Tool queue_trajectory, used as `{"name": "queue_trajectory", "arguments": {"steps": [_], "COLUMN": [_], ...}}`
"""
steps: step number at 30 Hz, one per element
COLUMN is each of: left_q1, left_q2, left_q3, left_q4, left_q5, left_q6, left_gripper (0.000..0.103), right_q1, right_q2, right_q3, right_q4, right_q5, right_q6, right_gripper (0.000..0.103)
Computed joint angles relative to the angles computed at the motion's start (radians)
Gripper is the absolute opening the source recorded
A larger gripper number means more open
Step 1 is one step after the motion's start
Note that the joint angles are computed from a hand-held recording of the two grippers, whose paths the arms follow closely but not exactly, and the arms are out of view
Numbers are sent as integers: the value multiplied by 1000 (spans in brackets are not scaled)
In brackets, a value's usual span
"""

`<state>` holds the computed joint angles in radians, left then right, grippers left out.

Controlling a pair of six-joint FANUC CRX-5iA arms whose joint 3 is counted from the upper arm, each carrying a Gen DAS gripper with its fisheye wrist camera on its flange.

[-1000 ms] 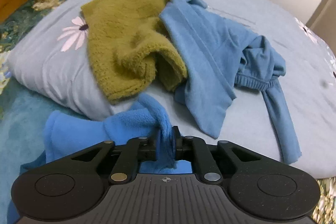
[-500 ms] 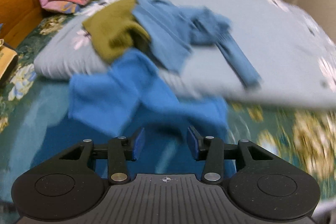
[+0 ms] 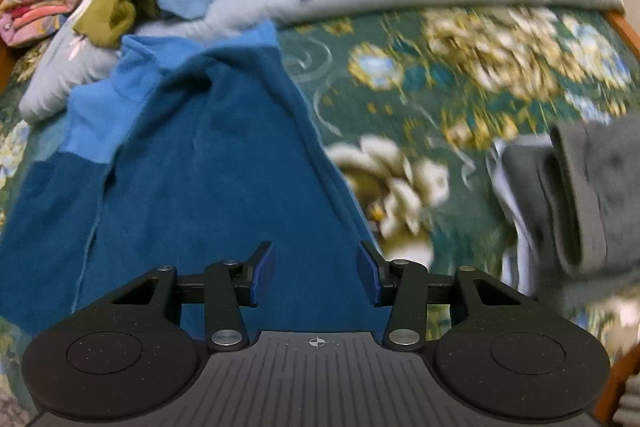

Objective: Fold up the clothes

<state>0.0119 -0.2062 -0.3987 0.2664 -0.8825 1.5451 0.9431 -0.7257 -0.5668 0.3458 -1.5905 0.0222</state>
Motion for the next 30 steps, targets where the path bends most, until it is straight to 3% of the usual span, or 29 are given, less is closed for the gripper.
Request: {"name": "queue_trajectory", "arguments": {"steps": [5, 6, 9, 15, 18, 23, 30], "left_q1": [-36, -41, -20, 12, 14, 9, 2], "left_q2": [54, 55, 45, 10, 21, 41, 76], "left_q3": [36, 34, 0, -68, -101, -130, -113], "left_q4": [-35, -37, 13, 110, 178, 219, 202], "left_q5": [-9, -11, -15, -75, -120, -132, -133], "left_q6": [77, 108, 133, 55, -3, -3, -36], "left_gripper": [13, 14, 37, 45, 47, 47, 48], "right_q1": [93, 73, -21, -240, -321, -395, -476], "right_q2": [-50, -39, 25, 284, 434, 642, 795], "right_q3": [-42, -46, -44, 49, 134, 268, 324], "right_q4": [-16, -19, -38, -111, -176, -214, 53], "right_q5": [5, 46, 196, 587, 710, 801, 827], "right_q6": [-128, -113, -11, 292, 428, 568, 478], "right_gripper": [41, 41, 41, 47, 47, 47, 49]}}
